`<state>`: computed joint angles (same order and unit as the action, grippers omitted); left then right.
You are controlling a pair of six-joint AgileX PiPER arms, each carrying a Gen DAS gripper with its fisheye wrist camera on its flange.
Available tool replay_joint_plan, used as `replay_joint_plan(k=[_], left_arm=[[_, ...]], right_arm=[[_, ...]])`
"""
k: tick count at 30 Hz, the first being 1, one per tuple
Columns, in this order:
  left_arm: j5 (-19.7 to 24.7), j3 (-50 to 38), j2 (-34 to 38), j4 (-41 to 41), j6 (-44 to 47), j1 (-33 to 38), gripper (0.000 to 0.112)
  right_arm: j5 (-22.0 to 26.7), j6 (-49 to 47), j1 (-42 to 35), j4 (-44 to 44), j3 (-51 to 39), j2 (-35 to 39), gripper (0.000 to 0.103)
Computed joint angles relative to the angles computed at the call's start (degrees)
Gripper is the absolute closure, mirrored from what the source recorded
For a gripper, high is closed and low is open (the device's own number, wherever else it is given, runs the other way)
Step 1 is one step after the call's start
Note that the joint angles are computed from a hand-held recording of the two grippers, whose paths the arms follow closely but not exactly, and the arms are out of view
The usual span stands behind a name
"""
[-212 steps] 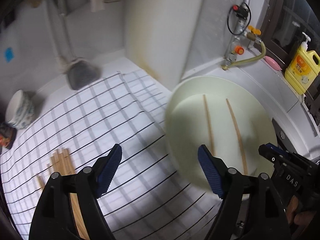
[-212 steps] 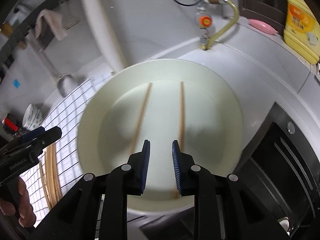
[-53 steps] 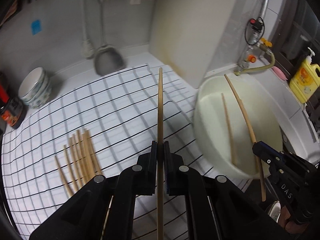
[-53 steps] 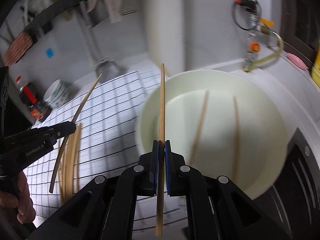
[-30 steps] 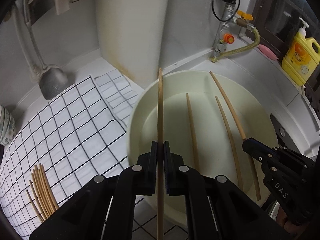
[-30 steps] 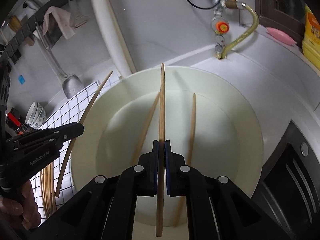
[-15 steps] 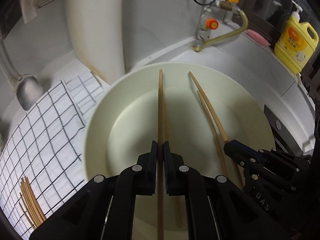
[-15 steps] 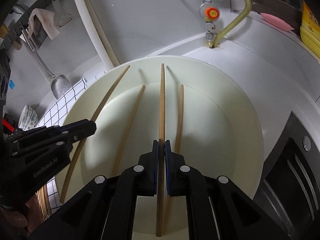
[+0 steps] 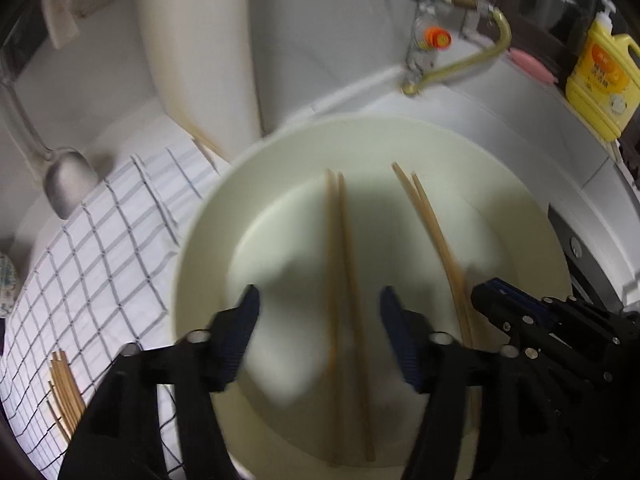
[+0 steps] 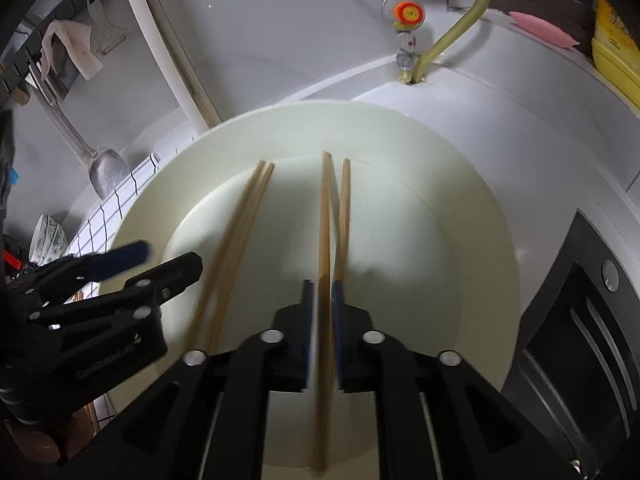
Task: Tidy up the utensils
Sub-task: 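Open both tools to release the chopsticks into the basin, then move both open tools back toward the chopstick row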
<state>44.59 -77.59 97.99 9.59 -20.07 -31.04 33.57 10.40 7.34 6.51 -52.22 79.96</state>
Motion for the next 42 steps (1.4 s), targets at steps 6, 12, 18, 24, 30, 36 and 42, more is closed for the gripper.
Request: replay_joint_plan(k=[6, 12, 18, 24, 30, 36, 42], left_arm=[[1.36, 1.18, -3.97, 0.29, -0.84, 1.76, 0.044], [2.06, 6.45, -11.43, 0.39, -0.93, 4.71, 0.036], [3.67, 13.04, -20.69, -0.30, 0.57, 9.03, 0.033], [6.18, 19.33, -30.26, -0.68, 3.75, 15.57, 0.030], [8.24, 25.05, -38.80, -5.93, 14.09, 29.69, 0.027], [10.51, 29.82, -43.79, -15.09, 31.95, 51.51, 0.025], [11.19, 33.29, -43.17, -23.63, 48.90, 71.64, 0.025]], right_arm=[[1.95, 3.36, 0.88, -3.32, 0.19, -3.84, 0.084], [4.21, 9.54, 5.51, -7.57, 1.29, -8.04, 0.077], [7.23, 19.07, 15.28, -13.73, 1.87, -10.90, 0.071], [10.15, 29.40, 26.82, -19.43, 0.75, -10.99, 0.071], [11.91, 37.94, 38.73, -24.76, -2.50, -7.73, 0.066], [11.33, 39.81, 46.22, -25.51, -6.90, -2.12, 0.063], [11.34, 39.59, 51.39, -25.72, -11.91, 4.27, 0.062]])
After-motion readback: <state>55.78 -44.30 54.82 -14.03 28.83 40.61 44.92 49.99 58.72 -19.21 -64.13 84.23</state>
